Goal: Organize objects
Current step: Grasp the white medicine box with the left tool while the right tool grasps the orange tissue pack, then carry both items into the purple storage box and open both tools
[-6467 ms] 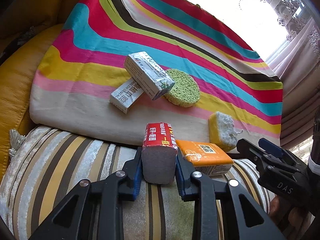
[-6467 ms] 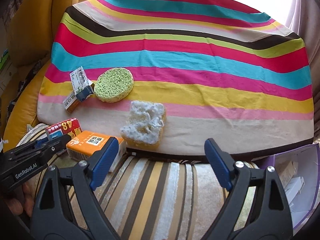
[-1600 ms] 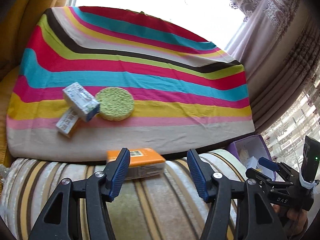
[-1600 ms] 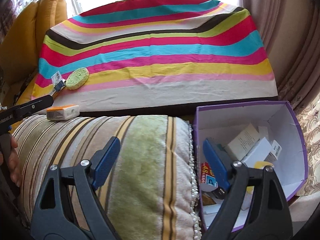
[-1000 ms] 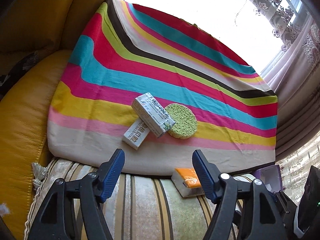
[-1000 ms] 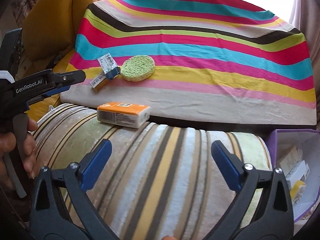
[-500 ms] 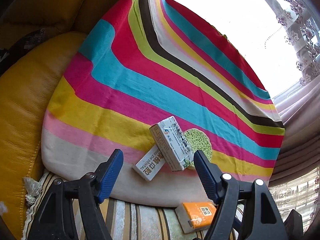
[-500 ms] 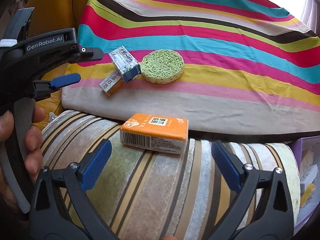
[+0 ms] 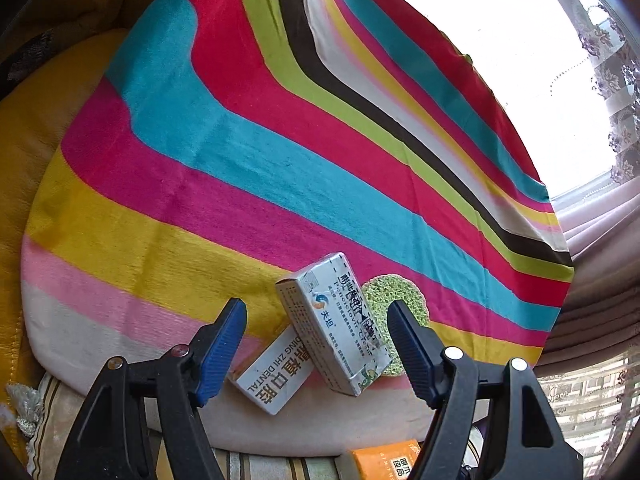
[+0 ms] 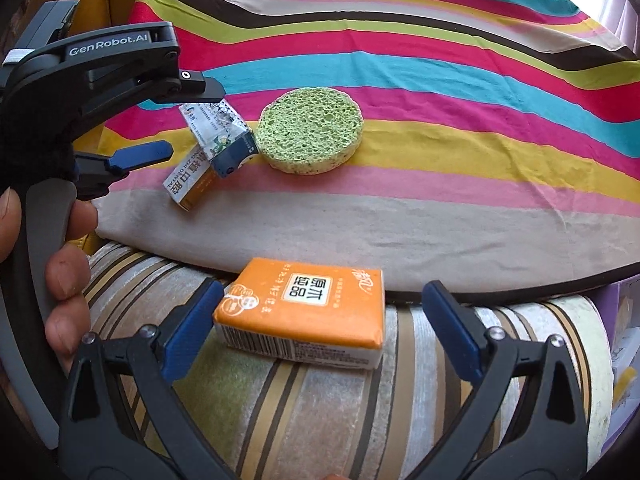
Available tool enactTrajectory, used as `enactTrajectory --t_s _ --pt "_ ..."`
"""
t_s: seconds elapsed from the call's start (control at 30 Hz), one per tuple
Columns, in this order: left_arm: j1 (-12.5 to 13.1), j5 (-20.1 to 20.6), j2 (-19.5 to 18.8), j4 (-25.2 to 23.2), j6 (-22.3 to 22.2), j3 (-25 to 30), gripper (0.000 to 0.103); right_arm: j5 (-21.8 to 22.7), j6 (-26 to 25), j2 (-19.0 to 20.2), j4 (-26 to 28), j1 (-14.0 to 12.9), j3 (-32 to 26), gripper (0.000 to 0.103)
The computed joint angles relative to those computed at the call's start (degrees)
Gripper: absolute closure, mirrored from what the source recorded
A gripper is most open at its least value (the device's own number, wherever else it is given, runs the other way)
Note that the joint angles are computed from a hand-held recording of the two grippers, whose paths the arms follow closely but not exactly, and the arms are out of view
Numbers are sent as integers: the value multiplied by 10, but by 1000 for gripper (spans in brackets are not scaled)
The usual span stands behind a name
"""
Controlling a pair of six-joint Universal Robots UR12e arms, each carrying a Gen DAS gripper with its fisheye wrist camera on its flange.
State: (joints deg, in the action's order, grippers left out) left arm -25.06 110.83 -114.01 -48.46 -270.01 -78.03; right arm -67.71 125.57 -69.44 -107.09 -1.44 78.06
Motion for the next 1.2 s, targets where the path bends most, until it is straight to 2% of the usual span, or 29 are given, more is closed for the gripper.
enactTrajectory --t_s 0.07,0.1,0.13,0.2,0.33,0.5,0.63,0.93,1.2 --pt "0 3 -5 -1 16 5 38 -1 -7 0 5 0 0 19" --pt "0 2 -6 2 22 5 49 -4 -9 0 6 1 1 21" --pt "0 5 -6 16 29 1 52 -1 -10 0 6 0 1 21" --pt "-3 19 -7 8 35 5 54 6 -12 0 11 -2 0 22" --pt "-8 39 -4 5 38 6 66 18 -13 -4 8 -6 2 24" --pt "-10 38 -8 2 49 12 68 22 -5 -6 -14 -12 5 24" --pt "-15 46 -12 3 62 23 73 27 3 -6 -32 -19 4 24" --pt "-23 56 -26 -3 86 51 74 37 18 0 -66 -33 -5 24" --pt "-38 66 -56 -9 126 106 74 47 28 6 -84 -50 -16 24"
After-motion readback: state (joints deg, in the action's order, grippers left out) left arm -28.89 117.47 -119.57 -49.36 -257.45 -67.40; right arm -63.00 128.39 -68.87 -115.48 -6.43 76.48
